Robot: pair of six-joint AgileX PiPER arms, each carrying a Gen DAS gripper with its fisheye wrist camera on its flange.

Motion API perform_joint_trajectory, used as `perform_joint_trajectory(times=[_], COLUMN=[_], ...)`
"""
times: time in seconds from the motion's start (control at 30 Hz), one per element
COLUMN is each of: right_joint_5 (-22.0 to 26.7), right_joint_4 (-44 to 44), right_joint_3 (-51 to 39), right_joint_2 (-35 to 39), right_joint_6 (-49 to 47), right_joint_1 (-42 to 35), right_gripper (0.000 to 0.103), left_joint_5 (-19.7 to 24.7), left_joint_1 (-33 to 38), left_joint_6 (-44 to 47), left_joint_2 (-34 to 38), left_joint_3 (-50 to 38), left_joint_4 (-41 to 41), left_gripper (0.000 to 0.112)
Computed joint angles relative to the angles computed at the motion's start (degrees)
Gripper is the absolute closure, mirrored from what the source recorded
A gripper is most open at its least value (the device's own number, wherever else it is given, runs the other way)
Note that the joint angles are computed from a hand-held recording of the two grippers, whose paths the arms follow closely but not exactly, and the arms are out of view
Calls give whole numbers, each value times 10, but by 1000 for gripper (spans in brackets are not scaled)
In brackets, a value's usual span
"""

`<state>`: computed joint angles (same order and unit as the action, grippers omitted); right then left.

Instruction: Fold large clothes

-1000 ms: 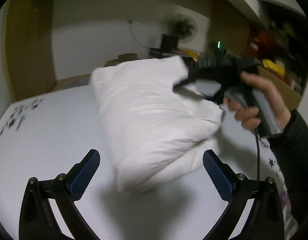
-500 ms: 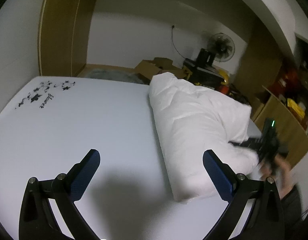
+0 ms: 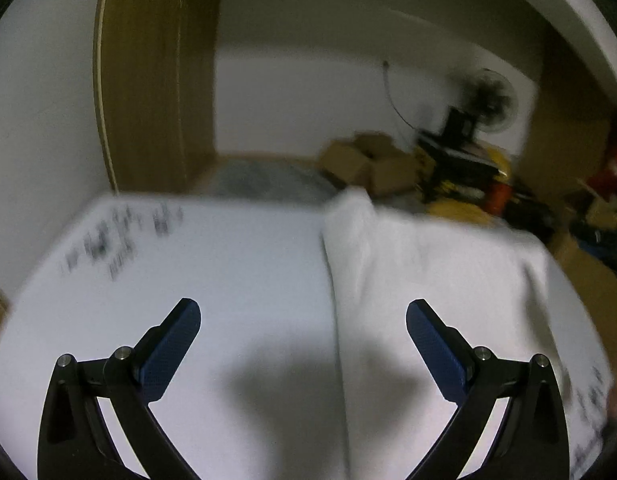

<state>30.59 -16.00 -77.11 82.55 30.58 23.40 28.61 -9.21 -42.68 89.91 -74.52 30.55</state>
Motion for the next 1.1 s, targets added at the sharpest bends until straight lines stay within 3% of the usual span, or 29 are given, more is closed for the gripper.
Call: perform_joint_trajectory(times=[0.1,0.2,0.27,0.33,0.43,0.53,0.67,1.1], right_joint_5=[37,46,15,-61,-134,-157,-140,-96], right_joint_4=[-148,-112,-71,-71,61,46,54,28], right_joint_3=[-80,-95,-74,-7,36,36,0,-60], right_joint_2=[108,187,213,197,195,213,245,296], right_joint_6=[78,34,-9,-15,-110,-94,-102,-76], right_joint_1=[43,-8,-44,-81,-128,-121,-108,-97], right_gripper=[55,55,55,55,55,55,55,55], left_joint_5=[69,151,151,147,162,192,184,245], left_joint_1=[-37,-59,-60,-60,-76,-100,-90,-76], left_joint_6=[-83,-51,-10,21,9,-43,-56,28], left_joint_2=[141,279,340,380,412,438,462,536], left_joint_3=[-172,-329,-378,-403,-427,-442,-452,-561], left_joint_4=[112,107,60,13,44,129,119,47], left_gripper=[10,10,10,10,10,10,10,10])
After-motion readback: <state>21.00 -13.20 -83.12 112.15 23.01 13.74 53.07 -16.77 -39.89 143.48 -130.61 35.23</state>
